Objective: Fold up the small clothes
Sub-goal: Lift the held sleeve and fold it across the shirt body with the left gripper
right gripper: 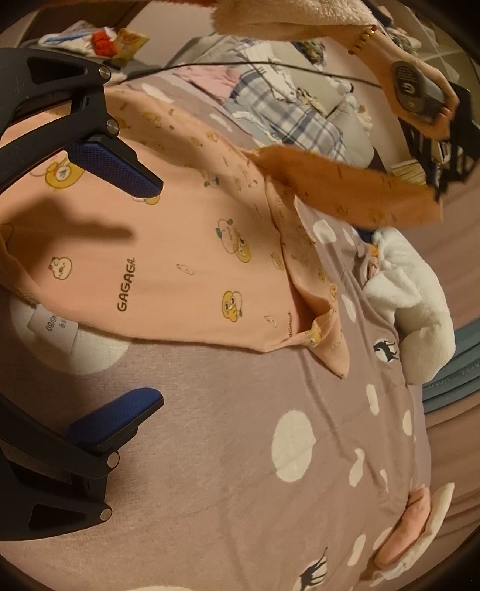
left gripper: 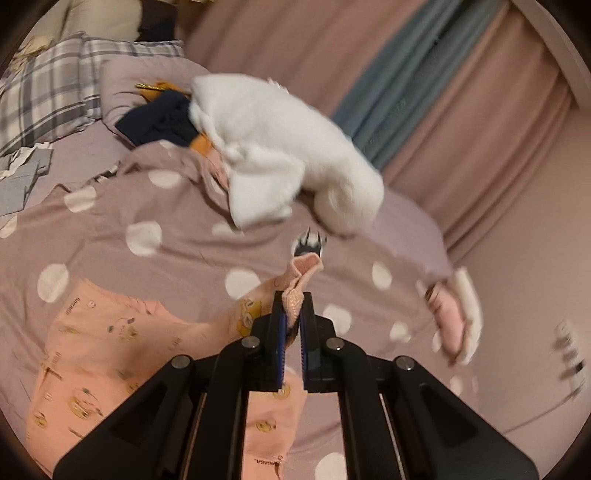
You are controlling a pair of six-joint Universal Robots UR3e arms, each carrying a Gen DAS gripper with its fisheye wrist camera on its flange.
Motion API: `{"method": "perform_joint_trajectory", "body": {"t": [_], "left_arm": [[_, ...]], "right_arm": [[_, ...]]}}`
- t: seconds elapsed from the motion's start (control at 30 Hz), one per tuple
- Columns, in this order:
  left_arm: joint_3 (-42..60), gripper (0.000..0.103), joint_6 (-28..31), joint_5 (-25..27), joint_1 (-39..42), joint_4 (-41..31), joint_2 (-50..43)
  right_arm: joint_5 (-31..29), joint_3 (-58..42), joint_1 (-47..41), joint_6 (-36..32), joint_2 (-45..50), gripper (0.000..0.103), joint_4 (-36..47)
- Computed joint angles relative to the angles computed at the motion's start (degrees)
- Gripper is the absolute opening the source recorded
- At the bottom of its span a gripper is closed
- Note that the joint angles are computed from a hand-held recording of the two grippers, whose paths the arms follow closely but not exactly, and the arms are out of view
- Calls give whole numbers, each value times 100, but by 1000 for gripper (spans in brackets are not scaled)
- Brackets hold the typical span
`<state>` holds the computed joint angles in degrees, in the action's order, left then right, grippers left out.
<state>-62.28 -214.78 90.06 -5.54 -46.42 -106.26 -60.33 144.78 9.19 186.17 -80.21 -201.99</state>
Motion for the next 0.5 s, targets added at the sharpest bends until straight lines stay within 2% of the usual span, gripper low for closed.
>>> {"method": "perform_joint_trajectory", "body": {"t": [0.03,0.17,0.27,0.43,0.47,0.5], "left_arm": [[147,5,14,193,-213,-51,-245],[274,5,-218,127,-575,-40,-881],[679,5,-119,356,-852,-261,-1393],[1132,7,15,320,-1077,-851,-1996],[1138,9,13,258,-1076,-988,-2005],[1097,15,35,61,-1036,-1087,-2004]], "right_arm": [[93,83,-73,-14,-23,102,-66],[599,409,-469,-167,-137,102,-163],[756,430,-567,-211,-147,102,-119],[482,331,-336,-204,-160,102,-66],[422,306,-290,-220,-165,102,-40],[393,305,-274,-230,-160,102,-45]]}}
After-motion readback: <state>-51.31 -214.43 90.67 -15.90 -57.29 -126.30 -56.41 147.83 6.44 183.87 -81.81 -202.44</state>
